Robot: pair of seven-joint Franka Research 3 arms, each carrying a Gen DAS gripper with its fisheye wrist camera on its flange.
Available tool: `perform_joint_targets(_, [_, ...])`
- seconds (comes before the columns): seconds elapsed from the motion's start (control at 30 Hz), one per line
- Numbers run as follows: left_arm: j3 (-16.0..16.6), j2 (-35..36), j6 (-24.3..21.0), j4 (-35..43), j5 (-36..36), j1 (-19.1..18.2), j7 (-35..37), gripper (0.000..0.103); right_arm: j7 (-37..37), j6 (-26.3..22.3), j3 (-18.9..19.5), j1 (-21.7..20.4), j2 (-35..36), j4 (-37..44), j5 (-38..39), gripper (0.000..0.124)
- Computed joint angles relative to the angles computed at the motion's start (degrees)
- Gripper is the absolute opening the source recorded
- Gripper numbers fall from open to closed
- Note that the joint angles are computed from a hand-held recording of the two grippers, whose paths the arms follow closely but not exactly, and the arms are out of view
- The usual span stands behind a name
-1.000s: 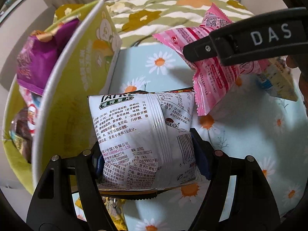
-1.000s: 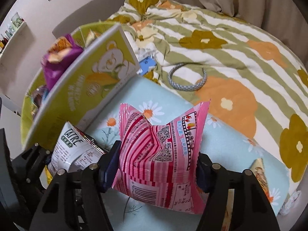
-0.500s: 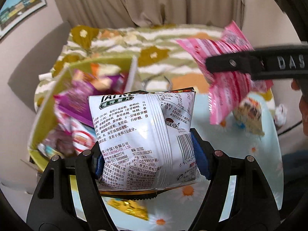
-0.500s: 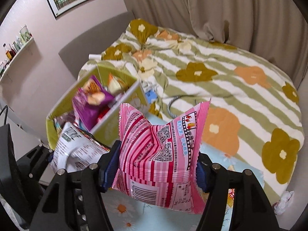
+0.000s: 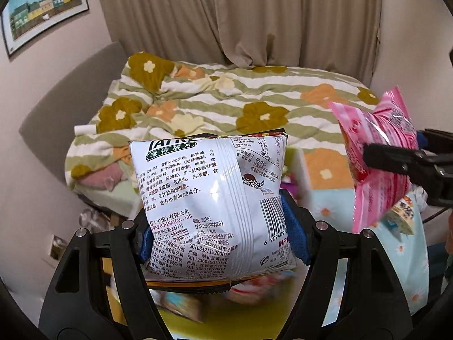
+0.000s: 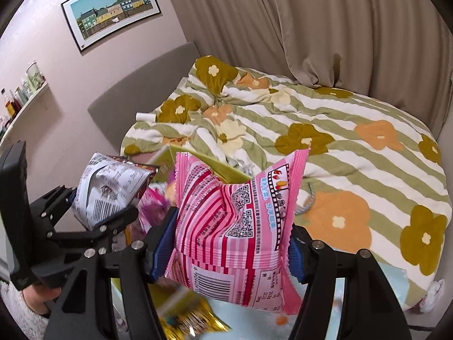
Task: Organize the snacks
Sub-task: 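Carry both bags to the box and release them inside with both tools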
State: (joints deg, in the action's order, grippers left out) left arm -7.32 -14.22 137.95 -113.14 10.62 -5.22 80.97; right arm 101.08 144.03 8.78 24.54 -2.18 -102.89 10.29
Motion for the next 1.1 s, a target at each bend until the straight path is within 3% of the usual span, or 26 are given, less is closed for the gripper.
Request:
perform_joint_targets(0.17, [3.5, 6.5, -0.4, 6.1, -6.6, 1.2, 10.0, 0.073, 9.9, -1.1, 0.7, 2.6, 8.3, 9.8, -6.5, 0.062])
perform_joint_targets(0.4, [3.2, 15.1, -4.3, 14.4, -15.6, 5.0, 23.2, 0.073, 24.7, -5.4, -2.3, 8.5, 16.6, 20.6, -15.1, 0.063])
perform_joint_targets(0.5, [2.6, 17.1, -6.0, 16.3, -19.8, 6.7, 27.3, 0.086, 28.0, -7.0, -3.0, 9.7, 18.2, 22.5, -16.4, 0.063])
perform_joint_targets(0.53, [2.4, 17.3, -6.2, 16.5, -20.5, 7.1, 27.7, 0.102, 28.8, -7.6, -3.2, 10.0, 18.4, 22.8, -16.8, 0.063])
perform_joint_targets(0.57, [2.3, 17.1, -5.5, 16.0, -20.9, 7.5, 28.0, 0.103, 29.5, -8.4, -3.3, 10.3, 18.8, 23.5, -17.2, 0.062])
perform_joint_targets(0.77, [2.5, 14.6, -5.5, 13.2, -22.4, 8.6, 29.2, 0.103, 31.4, -9.9, -3.4, 10.8, 18.6, 23.3, -17.8, 0.062])
perform_joint_targets(1.1, [4.5, 6.8, -4.8, 6.1, -22.2, 8.2, 24.7, 0.103, 31.0, -7.7, -1.5, 10.7, 13.8, 17.6, -17.9, 0.063])
